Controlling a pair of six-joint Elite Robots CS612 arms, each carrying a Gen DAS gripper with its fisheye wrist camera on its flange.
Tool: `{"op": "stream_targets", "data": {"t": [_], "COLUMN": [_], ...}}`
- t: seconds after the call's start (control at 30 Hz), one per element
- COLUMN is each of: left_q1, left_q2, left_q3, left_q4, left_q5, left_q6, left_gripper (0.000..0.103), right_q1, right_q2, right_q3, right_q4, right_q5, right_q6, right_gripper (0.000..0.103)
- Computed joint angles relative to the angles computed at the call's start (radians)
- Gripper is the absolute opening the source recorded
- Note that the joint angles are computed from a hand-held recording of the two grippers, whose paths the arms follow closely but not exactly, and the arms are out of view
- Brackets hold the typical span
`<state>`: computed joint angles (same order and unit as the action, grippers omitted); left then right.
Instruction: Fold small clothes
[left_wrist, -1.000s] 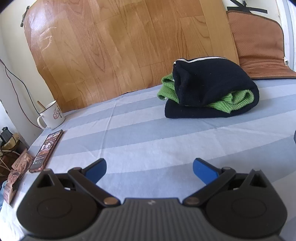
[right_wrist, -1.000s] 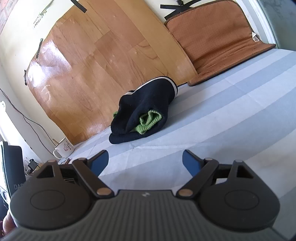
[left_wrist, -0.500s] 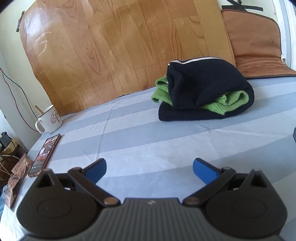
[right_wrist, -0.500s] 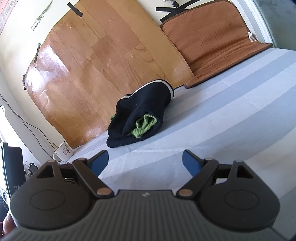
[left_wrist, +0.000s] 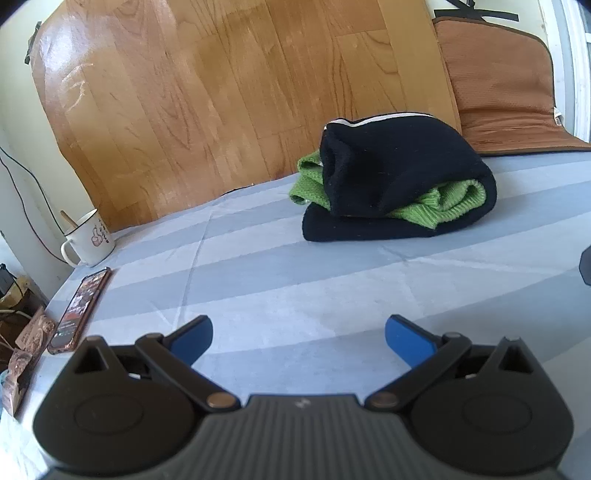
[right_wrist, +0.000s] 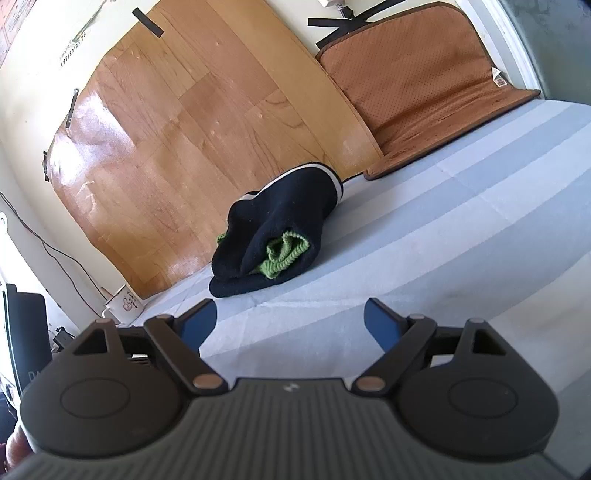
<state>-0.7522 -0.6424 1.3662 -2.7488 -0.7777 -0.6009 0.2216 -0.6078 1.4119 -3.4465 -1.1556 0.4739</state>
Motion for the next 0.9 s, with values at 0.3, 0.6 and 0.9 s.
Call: {"op": "stream_targets", "data": {"t": [0.3,0.6,0.9], "left_q1": [0.003,0.013,0.047], "left_q2": [0.000,-0.003,0.050], "left_q3": [0.000,0.007,-0.054], "left_q4": [-0.017,-0.096,-0.167], "left_q5": [-0.019,-0.094,-0.171], "left_q6": [0.002,0.038,0.111], "left_gripper": [0.103,0.103,0.103], "right_q1": [0.003,0.009,0.030], "right_q2": [-0.002,-0.006,0.012], "right_q3": [-0.003,-0.012,-0.091], "right_q4": [0.011,0.022,0.123], "right_q5": [-0.007,-0.035,-0.241], "right_q6": [-0.014,-0.059,-0.267], "right_gripper": [0.089,0.089,0.094]}}
